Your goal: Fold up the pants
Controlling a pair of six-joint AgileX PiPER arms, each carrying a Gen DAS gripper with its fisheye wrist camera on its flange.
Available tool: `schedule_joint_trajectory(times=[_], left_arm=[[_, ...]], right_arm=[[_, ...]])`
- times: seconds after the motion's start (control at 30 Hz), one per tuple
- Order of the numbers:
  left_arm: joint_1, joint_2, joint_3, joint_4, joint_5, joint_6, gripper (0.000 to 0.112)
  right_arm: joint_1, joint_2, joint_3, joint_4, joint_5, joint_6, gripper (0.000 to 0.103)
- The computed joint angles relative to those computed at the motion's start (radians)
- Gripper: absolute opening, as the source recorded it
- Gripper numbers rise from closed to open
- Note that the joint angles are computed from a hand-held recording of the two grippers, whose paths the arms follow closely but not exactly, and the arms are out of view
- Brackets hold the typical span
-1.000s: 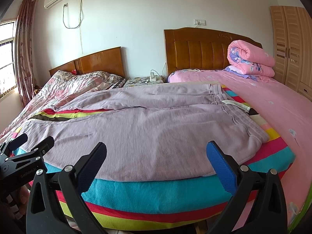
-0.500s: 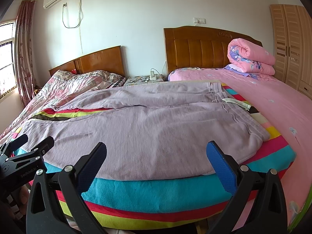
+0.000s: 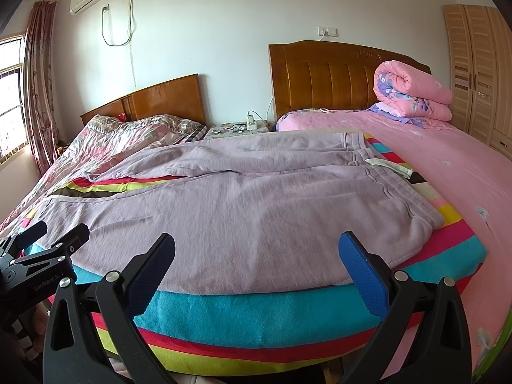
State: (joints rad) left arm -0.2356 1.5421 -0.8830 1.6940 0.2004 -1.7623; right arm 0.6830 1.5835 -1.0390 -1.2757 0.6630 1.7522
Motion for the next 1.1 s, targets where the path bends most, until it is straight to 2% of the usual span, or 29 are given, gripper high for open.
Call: schedule_joint_trajectory(times=[1.1], left_arm=[[0.006,0.001,-0.007,-0.117,-0.011,0.113,0.102]], right_arm=[[0.0,0.0,0.002,0.012,-0.008,0.0,0.099]])
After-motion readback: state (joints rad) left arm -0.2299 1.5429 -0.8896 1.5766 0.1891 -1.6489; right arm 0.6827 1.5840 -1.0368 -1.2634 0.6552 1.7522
